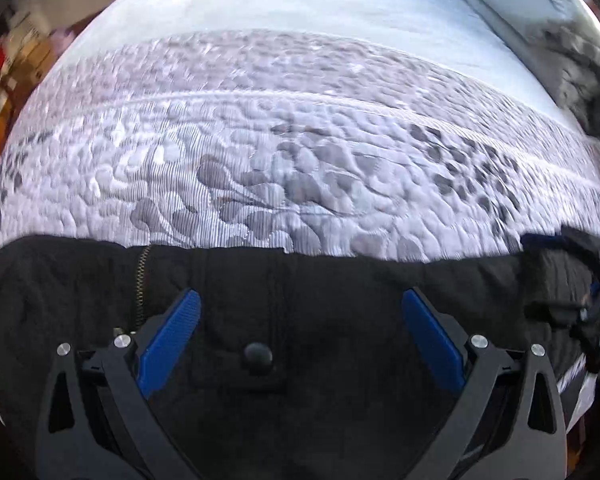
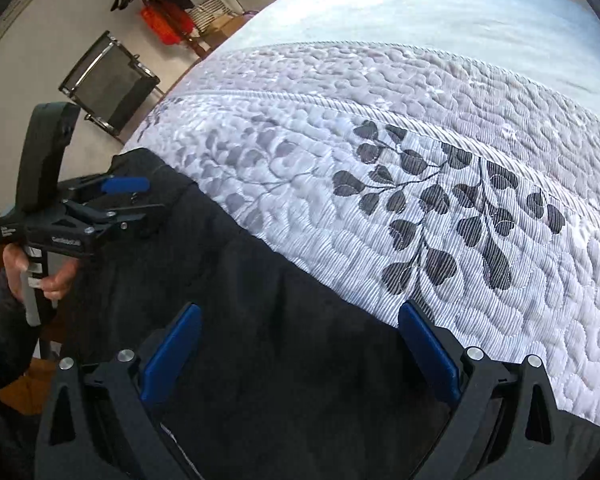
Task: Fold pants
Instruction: 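Move both grippers to the pant leg hems and lower onto the fabric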
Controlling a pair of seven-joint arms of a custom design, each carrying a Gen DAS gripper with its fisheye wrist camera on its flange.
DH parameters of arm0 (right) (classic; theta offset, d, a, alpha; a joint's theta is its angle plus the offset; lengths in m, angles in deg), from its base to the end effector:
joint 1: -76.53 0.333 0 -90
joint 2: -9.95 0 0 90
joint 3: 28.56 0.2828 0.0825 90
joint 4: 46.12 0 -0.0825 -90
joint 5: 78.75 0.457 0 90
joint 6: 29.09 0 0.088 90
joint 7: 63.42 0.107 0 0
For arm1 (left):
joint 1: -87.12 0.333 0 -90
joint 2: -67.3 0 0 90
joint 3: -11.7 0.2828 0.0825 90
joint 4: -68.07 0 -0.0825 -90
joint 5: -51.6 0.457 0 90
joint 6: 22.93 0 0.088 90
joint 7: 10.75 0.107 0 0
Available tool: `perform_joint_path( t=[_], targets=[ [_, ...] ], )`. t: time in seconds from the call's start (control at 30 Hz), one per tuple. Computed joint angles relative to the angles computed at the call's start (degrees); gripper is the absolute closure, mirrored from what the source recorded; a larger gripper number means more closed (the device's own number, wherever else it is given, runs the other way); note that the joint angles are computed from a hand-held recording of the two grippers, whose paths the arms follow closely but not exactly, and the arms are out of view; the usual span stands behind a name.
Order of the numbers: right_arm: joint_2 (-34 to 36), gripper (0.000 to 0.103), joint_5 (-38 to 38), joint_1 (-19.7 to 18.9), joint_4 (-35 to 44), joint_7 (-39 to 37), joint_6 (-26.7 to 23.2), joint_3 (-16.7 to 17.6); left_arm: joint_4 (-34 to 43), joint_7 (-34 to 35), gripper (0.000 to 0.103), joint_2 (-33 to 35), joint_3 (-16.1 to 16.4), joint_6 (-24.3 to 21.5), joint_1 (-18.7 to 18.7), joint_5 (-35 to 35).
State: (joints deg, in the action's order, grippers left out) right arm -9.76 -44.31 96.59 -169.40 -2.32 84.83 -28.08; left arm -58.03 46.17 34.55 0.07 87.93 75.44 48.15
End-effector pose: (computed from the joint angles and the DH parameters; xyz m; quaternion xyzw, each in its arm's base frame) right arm 0.5066 0.2276 0.5211 -0.8596 0.4192 0.1170 0.2676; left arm 0.4497 -0.2118 0.5891 -0.7651 0.6263 -0.1331 0.0684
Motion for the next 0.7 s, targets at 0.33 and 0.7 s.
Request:
perform_joint_path(
  t=[0.33,0.7],
  targets=[
    [-1.01,0.003,-4.18,0.8,-3.44,-3.86,3.06,1.52,1.8,-2.54,0.003,3.53,-0.36,1.9,-0.26,0.37],
    [1.34,0.01,-4.72,1.75,-1.48,-4.82,2.68,0.68,6.11,14.61,0.003,9.58,2.18,5.09,-2.59,-6.13]
  ],
)
